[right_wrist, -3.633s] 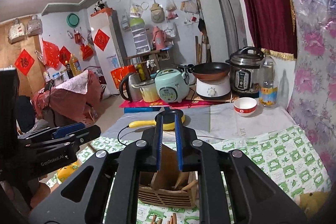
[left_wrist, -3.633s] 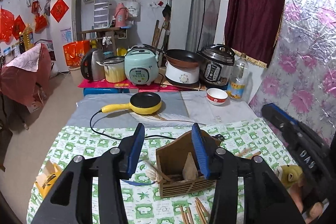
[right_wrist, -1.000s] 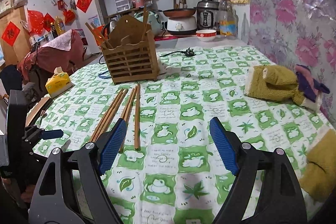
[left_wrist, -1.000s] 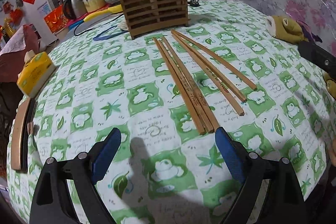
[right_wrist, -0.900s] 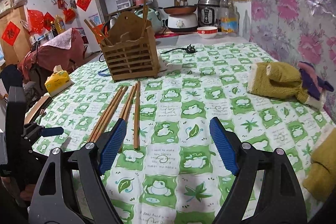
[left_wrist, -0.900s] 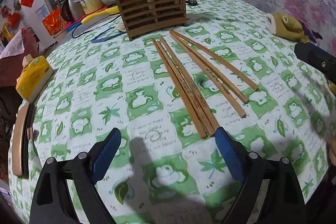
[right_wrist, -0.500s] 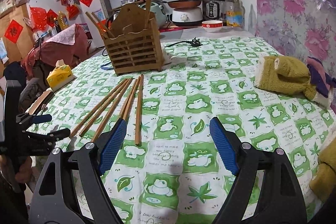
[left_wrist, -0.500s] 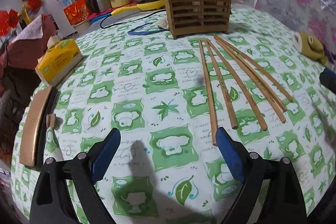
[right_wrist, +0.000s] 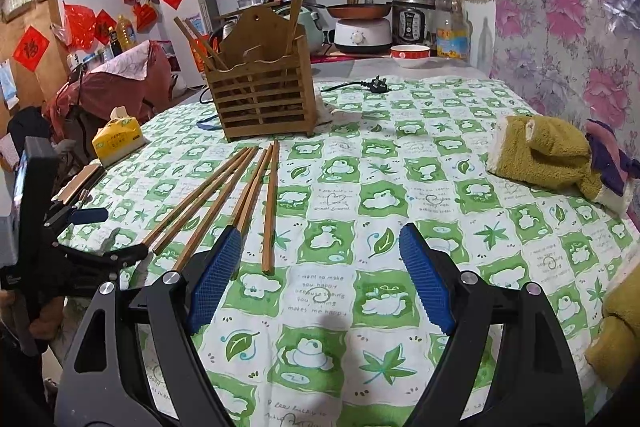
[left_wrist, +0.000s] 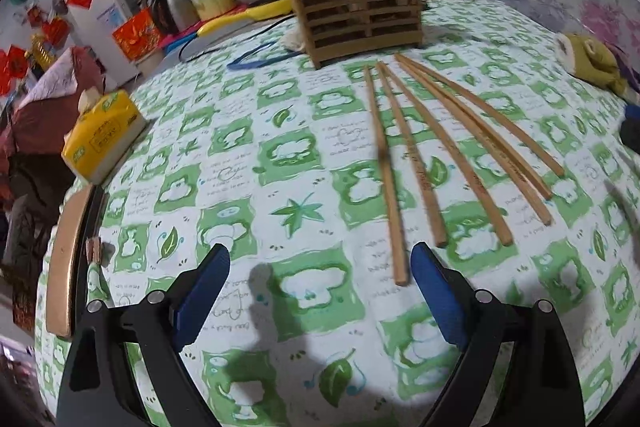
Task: Organize utensils
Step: 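Move both open tools back toward the remaining chopsticks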
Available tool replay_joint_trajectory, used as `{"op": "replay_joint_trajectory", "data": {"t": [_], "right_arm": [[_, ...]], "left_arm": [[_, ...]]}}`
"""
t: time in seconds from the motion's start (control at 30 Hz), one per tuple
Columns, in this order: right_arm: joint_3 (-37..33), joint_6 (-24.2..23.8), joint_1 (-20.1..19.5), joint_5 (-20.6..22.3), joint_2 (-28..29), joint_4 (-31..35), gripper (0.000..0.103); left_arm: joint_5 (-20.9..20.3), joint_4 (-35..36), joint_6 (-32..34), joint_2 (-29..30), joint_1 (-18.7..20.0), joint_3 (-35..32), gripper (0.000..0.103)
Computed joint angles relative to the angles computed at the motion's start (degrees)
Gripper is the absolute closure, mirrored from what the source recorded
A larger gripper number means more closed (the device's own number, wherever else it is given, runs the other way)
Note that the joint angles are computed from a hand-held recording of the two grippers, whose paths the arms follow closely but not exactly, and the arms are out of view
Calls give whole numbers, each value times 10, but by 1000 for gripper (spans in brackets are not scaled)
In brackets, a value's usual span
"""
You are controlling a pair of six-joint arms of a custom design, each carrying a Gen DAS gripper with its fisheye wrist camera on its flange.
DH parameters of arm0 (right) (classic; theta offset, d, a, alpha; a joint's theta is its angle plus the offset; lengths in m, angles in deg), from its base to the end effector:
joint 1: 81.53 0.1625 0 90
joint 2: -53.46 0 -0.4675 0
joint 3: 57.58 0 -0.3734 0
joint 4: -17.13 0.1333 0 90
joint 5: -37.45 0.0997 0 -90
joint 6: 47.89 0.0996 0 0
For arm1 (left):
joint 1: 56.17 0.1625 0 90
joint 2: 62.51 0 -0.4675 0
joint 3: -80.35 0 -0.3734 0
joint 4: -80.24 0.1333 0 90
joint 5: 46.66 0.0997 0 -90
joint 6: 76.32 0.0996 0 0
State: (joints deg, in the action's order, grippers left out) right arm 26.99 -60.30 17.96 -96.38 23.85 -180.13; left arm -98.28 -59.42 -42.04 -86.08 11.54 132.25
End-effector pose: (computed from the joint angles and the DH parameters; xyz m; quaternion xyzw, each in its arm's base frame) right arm 0.1852 -0.7179 0.1227 -0.0033 -0.8489 0.4002 0.3453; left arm -0.1526 -0.8868 0.1358 0.3862 0.8461 -0.1401 0.3395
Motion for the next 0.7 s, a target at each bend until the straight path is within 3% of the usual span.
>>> {"op": "replay_joint_trajectory", "data": {"t": [0.17,0.3,0.37,0.53,0.7], "right_arm": [[-7,9,-1,3,-4,71,27],[-33,11,1,-20,7,149,58],[-40,3,3,-22,11,164,62],[-43,-18,5,-22,15,175,66],[-49,-31,7,-26,20,179,66]], "left_arm": [[-10,64,-69,10,10,-48,10],[-14,48,-60,3,8,-33,10],[-15,23,-43,-2,6,-16,10],[-33,-26,-10,-15,4,17,11],[-58,-5,-15,-20,7,17,30]]}}
